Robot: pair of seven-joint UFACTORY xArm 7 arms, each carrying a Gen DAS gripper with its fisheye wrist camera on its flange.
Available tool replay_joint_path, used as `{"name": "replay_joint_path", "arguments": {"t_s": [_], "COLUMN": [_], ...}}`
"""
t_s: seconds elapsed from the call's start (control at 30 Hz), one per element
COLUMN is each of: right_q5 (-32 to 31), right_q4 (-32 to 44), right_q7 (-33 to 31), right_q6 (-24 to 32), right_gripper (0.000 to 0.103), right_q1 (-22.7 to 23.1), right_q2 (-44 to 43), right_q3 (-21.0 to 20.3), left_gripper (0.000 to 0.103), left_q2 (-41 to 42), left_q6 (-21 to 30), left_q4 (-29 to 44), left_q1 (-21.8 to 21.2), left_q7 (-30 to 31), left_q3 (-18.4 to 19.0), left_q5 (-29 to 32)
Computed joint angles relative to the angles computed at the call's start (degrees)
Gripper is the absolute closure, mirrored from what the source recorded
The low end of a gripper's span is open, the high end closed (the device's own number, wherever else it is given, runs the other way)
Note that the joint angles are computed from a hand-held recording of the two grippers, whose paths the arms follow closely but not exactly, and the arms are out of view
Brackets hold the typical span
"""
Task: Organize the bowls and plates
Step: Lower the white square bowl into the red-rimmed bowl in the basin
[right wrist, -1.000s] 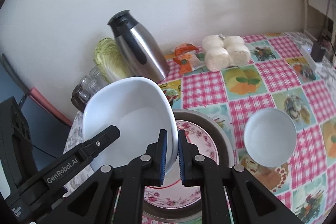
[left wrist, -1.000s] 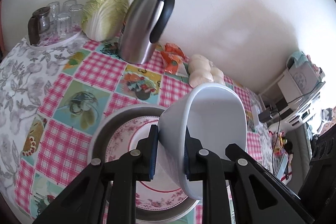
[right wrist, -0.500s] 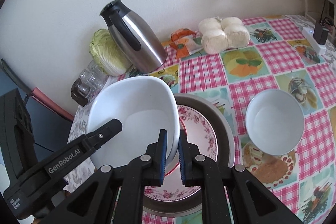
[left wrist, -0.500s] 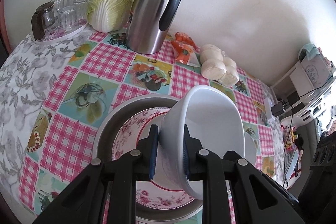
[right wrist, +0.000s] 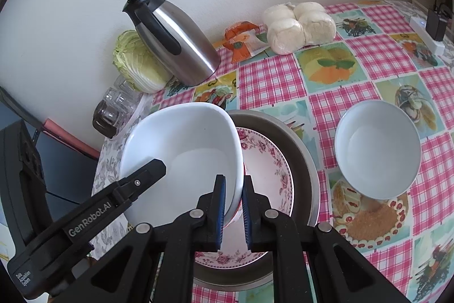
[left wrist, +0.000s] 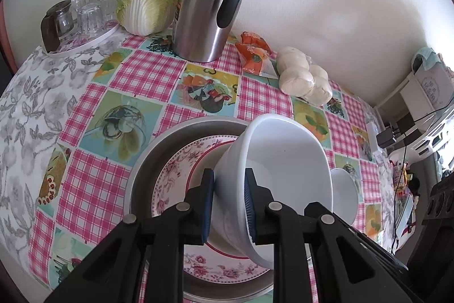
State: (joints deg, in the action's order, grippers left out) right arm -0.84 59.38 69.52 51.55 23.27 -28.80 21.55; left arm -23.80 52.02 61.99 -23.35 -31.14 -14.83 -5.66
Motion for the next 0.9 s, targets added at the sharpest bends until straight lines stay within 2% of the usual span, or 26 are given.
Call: {"name": "replay_joint_path", "arguments": {"t_s": [0.23,0.9], "right_q5": [0.8,1.5], "right_q4": [0.0,-0.8], "right_q7": [-0.5,-0.6], "right_q6": [-0.3,-0.9], "right_gripper": [0.090,0.090], "right_q1": [0.6,1.1], "right_q2": [0.7,1.1], "right_q3": [-0.3,-0.8], "left_gripper": [0.082,0.080], "left_q2": [0.6,1.1], "left_q6": [1.8,2.3], "left_q4": [0.6,0.0], "left_q1": [0.5,-0.1], "left_q7": [-0.7,0.0], "left_q3": [-0.4,0.5], "left_q5": [1.7,-0.3]}}
